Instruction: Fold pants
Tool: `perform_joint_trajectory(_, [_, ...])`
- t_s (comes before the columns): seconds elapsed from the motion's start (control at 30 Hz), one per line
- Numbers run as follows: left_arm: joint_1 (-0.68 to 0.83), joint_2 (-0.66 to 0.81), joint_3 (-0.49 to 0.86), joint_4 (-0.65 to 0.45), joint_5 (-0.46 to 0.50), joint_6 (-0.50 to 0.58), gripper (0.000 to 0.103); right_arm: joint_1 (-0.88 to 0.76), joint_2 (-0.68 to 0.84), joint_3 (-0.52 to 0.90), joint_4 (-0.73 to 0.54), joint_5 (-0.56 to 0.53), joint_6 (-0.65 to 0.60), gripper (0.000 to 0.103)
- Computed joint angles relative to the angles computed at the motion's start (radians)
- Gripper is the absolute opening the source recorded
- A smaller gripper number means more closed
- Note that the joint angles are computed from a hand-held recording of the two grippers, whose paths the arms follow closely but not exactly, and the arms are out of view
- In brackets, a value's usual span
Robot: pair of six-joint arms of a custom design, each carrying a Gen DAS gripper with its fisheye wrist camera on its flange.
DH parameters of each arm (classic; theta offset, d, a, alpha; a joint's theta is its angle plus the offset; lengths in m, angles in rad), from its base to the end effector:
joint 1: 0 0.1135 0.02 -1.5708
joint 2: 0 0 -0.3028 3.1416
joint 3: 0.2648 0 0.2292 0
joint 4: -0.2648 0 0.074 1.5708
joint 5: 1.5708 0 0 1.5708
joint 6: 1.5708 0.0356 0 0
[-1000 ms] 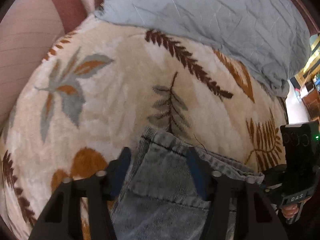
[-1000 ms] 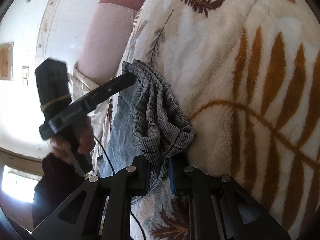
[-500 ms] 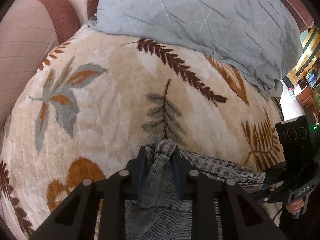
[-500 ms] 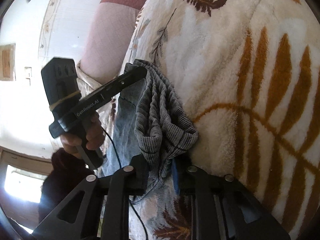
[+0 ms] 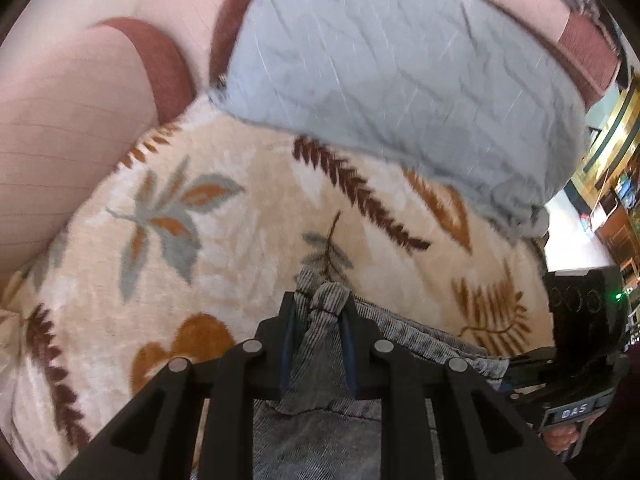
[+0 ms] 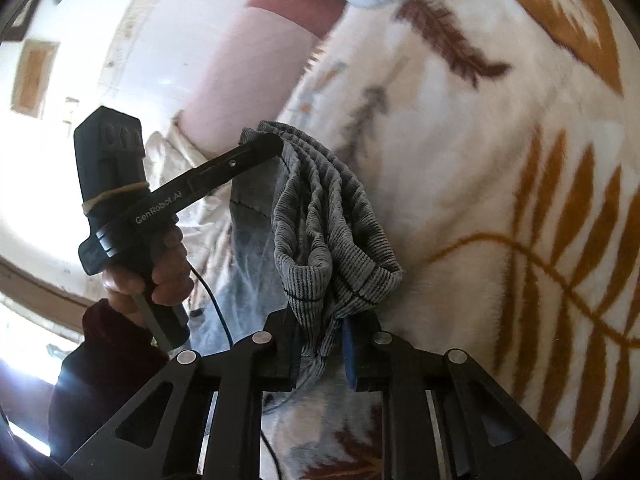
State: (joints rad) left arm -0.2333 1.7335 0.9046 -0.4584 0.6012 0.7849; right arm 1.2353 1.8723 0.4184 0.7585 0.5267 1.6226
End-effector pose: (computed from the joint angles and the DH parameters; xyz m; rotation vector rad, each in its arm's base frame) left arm 0.2791 -0.0870 0.1905 1.3832 2.2394 -0.6822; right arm 0.1077 0.2545 0.1228 0.7374 2.2313 0.9913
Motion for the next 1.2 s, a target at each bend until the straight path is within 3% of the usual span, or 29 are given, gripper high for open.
perform_joint_trajectory(0.1, [0.071,-0.073,0.020,-0.088,0.043,0.047,0.022,0.030,-0.035,0.059,-0.092,0.056,-0.046,0.015])
perform_joint_trajectory(0.27, [0.232,-0.142,0.062,-0.241,0.113,0.173,0.022,0.069,-0.039,0.159,-0.123,0.097,-0.166,0.015])
perform_joint_trajectory(0.53, [0.521,-0.104,0.135,-0.457,0.201,0.433,0.023,0.077,0.072,0.407,-0.184,0.018,-0.351,0.015])
perform_joint_trajectory(0.7, [0.677,0.000,0.141,-0.477,0.194,0.553,0.024,0.057,0.171,0.520,-0.208,-0.096,-0.368,0.015])
perform_joint_trajectory(0.83, [0.773,0.097,0.143,-0.405,0.158,0.545,0.027,0.047,0.247,0.596,-0.214,-0.183,-0.364,0.016])
perform_joint_trajectory(0.9, [0.822,0.122,0.138,-0.327,0.153,0.491,0.026,0.037,0.287,0.647,-0.223,-0.250,-0.381,0.019])
perform_joint_trajectory(0.93, [0.849,0.152,0.169,-0.343,0.159,0.476,0.026,0.030,0.305,0.672,-0.230,-0.283,-0.388,0.022])
perform_joint_trajectory(1.07, [0.947,0.209,0.258,-0.401,0.171,0.458,0.026,0.036,0.361,0.756,-0.236,-0.384,-0.392,0.060])
perform_joint_trajectory(1.2, [1.050,0.172,0.252,-0.500,0.178,0.585,0.027,0.024,0.350,0.725,-0.128,-0.449,-0.424,0.062])
